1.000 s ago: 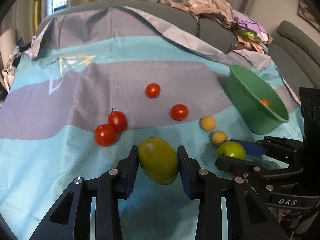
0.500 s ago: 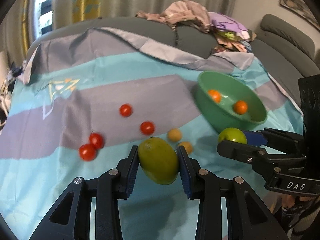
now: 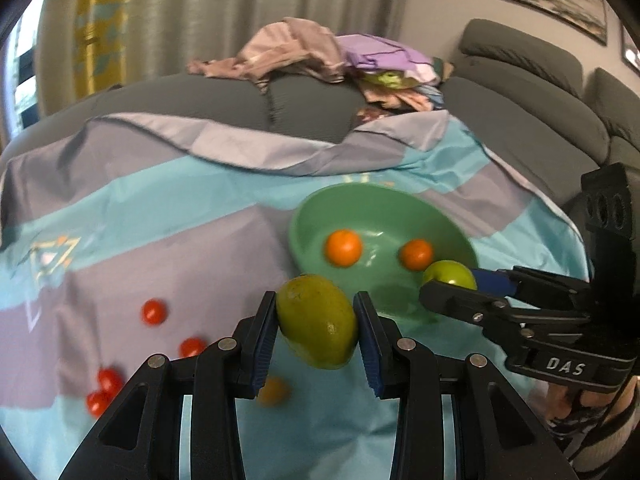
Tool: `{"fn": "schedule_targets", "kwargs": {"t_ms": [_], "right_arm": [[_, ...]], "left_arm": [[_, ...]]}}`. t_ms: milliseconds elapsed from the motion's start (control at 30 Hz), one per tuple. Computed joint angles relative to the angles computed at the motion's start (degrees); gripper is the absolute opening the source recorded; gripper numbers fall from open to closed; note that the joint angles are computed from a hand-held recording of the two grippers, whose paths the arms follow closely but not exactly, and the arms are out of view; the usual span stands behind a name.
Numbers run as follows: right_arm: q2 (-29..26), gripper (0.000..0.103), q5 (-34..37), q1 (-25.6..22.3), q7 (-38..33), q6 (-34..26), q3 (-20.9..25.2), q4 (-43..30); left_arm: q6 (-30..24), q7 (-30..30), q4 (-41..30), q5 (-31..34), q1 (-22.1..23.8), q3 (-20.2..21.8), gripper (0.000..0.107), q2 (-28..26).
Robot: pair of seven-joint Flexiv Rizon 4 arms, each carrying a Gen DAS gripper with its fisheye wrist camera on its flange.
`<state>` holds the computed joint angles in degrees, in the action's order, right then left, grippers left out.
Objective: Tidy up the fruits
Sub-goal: 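Carry the lemon in the left gripper over the bowl while the right gripper carries the lime, then open both grippers to drop the lemon and lime into the bowl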
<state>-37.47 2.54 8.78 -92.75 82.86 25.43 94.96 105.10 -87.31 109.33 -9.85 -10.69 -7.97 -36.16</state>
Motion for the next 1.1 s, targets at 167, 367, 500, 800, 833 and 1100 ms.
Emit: {"fn": "schedule_targets", "kwargs": {"t_ms": [167, 367, 500, 800, 833, 1100], "right_arm": [[-0.3, 0.042, -1.4, 2.0, 3.3, 1.3, -4.9, -0.1], [-1.2, 0.042, -3.8, 2.4, 5.0, -0.1, -6.8, -0.4], [-1.6, 0.042, -4.6, 2.4, 5.9, -1.6, -7.2, -0.7], [-0.3, 0.047, -4.8, 2.8, 7.4, -0.9, -7.8, 0.6], [0.2, 0.048, -4.7, 2.7, 7.6, -0.3, -7.9, 1.3], [3.4, 0.054, -3.7, -0.1, 6.9, 1.0, -4.6, 5.2]], "left_arm": [[-2.8, 1.9, -5.8, 1.1, 2.2, -4.1, 0.038, -3.6], [-9.1, 3.7, -11.7, -0.7, -3.4, 1.2, 0.038, -6.2], [-12.4, 3.1, -13.1, -1.5, -6.2, 4.6, 0.038, -6.9], [-11.0, 1.5, -10.3, -0.7, -6.2, 5.5, 0.046, -5.0], [-9.3, 1.0, -8.5, -0.7, -5.9, 5.4, 0.053, -4.0], [-2.8, -4.8, 5.1, -3.6, -9.7, 13.6, 0.062, 2.8]]}}
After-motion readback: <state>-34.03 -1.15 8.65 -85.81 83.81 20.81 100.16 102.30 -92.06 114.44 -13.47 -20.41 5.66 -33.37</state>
